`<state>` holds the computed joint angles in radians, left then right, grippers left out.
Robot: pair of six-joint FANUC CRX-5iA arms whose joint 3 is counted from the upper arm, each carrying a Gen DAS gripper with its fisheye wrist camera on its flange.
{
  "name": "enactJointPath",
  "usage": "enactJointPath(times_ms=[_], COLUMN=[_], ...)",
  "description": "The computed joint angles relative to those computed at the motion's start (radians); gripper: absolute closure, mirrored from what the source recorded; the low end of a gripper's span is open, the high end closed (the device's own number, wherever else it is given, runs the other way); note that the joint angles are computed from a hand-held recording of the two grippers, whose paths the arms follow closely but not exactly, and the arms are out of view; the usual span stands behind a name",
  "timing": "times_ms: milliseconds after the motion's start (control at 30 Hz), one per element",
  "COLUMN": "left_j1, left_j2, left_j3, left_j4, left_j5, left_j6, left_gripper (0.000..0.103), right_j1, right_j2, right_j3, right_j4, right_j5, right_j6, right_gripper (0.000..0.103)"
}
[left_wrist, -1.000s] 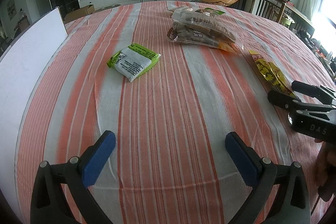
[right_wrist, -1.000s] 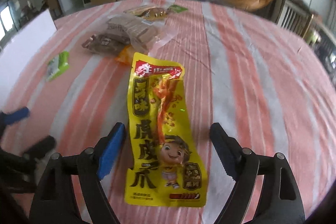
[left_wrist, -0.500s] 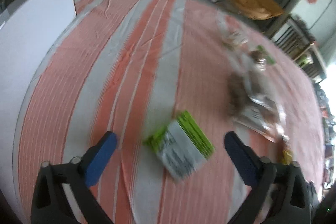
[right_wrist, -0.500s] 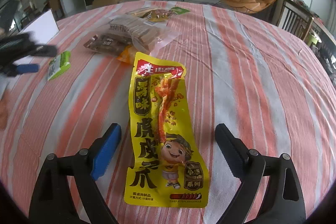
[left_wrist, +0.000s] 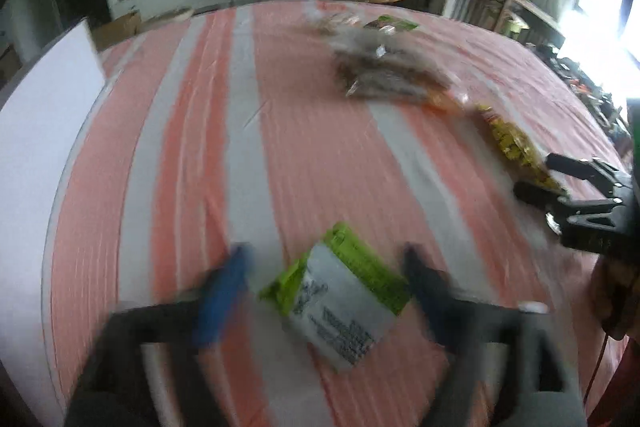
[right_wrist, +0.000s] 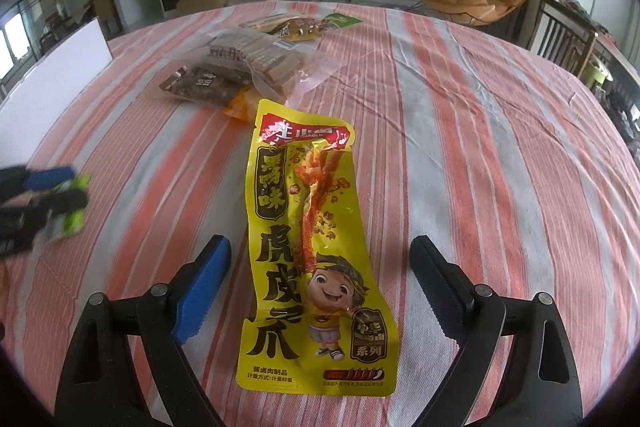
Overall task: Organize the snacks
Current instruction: 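Grasp the yellow cartoon pack with the right tool while the left tool grasps the green-white packet, then carry both packs into the cardboard box and open both tools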
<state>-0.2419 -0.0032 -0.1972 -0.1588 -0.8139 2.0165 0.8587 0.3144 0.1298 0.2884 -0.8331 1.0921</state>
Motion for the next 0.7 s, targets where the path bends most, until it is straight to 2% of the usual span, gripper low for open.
enactJointPath(times_ms=[67, 100, 133, 167, 200, 233, 267, 300, 333, 400, 467, 533, 600, 700], left_j1=[-0.015, -0.021, -0.034, -0.049, -0.052, -0.042, -0.026, -0.003, 0.008, 0.061, 0.113, 0.160, 0.205, 0.323], left_j2=[0.005, 0.000, -0.004, -0.015, -0.020, -0.032, -0.043, -0.071, -0.084, -0.171, -0.251, -0.342, -0.421, -0.542], left_j3=[0.025, 0.021, 0.025, 0.025, 0.028, 0.009, -0.013, -0.050, -0.067, -0.157, -0.220, -0.263, -0.266, -0.247], left_j4=[-0.071, -0.080, -0.106, -0.137, -0.132, -0.105, -0.071, -0.018, 0.006, 0.121, 0.226, 0.294, 0.291, 0.252], left_j5=[-0.055, -0.057, -0.065, -0.064, -0.078, -0.056, -0.033, -0.003, 0.013, 0.096, 0.150, 0.171, 0.141, 0.015], left_j6=[0.076, 0.091, 0.121, 0.154, 0.159, 0.149, 0.129, 0.102, 0.095, 0.048, -0.006, -0.052, -0.068, -0.098], left_gripper=[0.004, 0.009, 0.018, 0.044, 0.044, 0.045, 0.045, 0.046, 0.046, 0.046, 0.046, 0.045, 0.045, 0.045], right_j1=[0.001, 0.001, 0.001, -0.001, -0.005, -0.006, -0.009, -0.011, -0.019, -0.077, -0.128, -0.177, -0.187, -0.150], right_j2=[0.000, 0.000, 0.001, 0.004, 0.014, 0.026, 0.040, 0.050, 0.071, 0.084, 0.069, 0.057, 0.064, 0.110], right_j3=[-0.001, -0.001, 0.001, 0.009, 0.036, 0.066, 0.106, 0.147, 0.205, 0.298, 0.321, 0.345, 0.394, 0.539], right_j4=[0.003, 0.005, 0.002, -0.008, -0.032, -0.045, -0.066, -0.081, -0.118, -0.312, -0.457, -0.611, -0.700, -0.804], right_j5=[-0.001, -0.002, -0.003, -0.008, -0.039, -0.080, -0.131, -0.183, -0.255, -0.332, -0.345, -0.352, -0.371, -0.396], right_j6=[-0.002, -0.003, -0.001, 0.009, 0.038, 0.060, 0.084, 0.090, 0.092, 0.114, 0.099, 0.101, 0.102, 0.124], right_gripper=[0.010, 0.010, 0.008, 0.009, 0.012, 0.015, 0.040, 0.049, 0.050, 0.051, 0.051, 0.051, 0.051, 0.051])
